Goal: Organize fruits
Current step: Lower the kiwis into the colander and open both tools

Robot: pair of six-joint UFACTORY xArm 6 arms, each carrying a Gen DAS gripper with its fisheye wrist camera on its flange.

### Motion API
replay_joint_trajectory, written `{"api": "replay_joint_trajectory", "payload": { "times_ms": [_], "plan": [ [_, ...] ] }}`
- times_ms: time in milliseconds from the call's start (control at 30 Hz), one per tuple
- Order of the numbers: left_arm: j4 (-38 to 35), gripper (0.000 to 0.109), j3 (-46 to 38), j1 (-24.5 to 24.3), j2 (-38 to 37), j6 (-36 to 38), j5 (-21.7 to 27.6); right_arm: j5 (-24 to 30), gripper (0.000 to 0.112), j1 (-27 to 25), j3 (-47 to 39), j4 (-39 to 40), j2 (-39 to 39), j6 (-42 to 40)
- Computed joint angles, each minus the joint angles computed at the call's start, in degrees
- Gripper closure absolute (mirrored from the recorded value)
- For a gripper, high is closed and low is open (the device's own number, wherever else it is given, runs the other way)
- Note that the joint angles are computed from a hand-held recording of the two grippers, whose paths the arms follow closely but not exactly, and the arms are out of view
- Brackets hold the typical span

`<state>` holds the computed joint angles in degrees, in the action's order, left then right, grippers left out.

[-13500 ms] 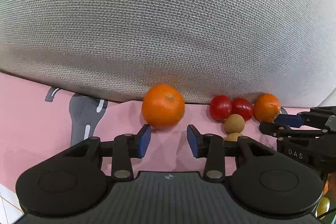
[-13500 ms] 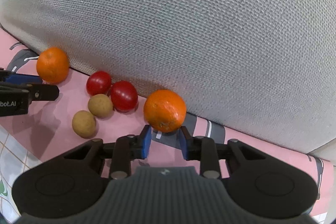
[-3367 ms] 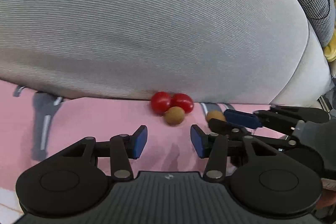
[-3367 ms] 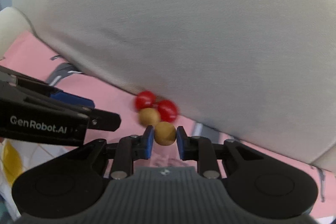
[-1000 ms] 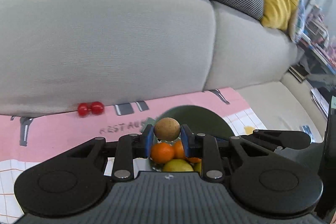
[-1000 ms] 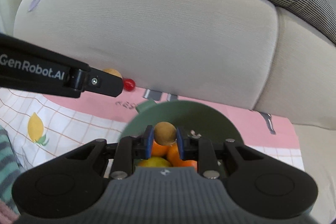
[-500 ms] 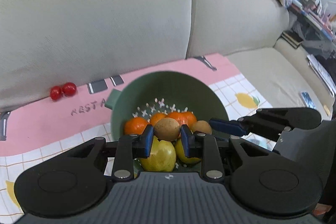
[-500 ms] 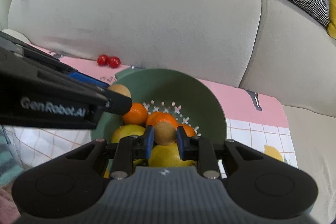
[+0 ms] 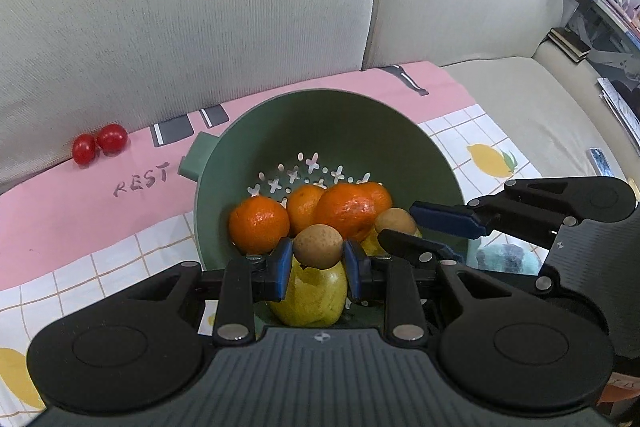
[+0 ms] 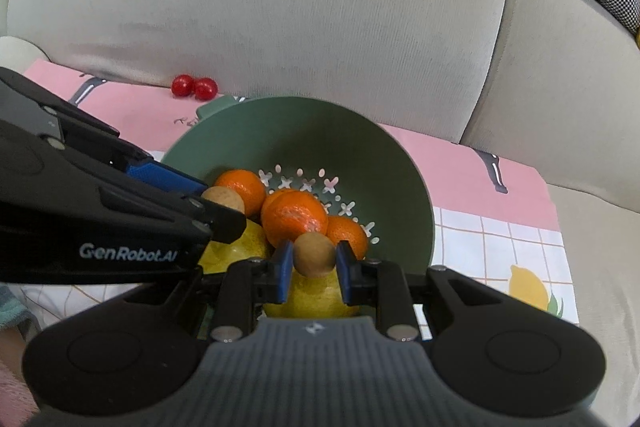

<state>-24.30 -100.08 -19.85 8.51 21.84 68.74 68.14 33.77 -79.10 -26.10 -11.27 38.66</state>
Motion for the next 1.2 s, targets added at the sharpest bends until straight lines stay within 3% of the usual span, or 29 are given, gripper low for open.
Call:
{"api": "replay_joint_trajectory", "payload": {
  "times_ms": [900,1133,1200],
  "plan": [
    [1.0,0.076,-3.9,0.7,5.1,-3.2,2.8,0.7,0.092,-1.7,-0.2,-0.1,2.5,-3.4],
    [0.4,0.061,-3.6,0.9,4.1,-2.5,2.8,0.9,0.091,-1.1,-0.4,-0.6,2.5,-2.9],
    [0.5,0.056,-3.6,1.0,3.9,-2.5,2.7,1.1,0.082,-0.9,-0.5,-0.8,2.6,-2.8]
  ]
}}
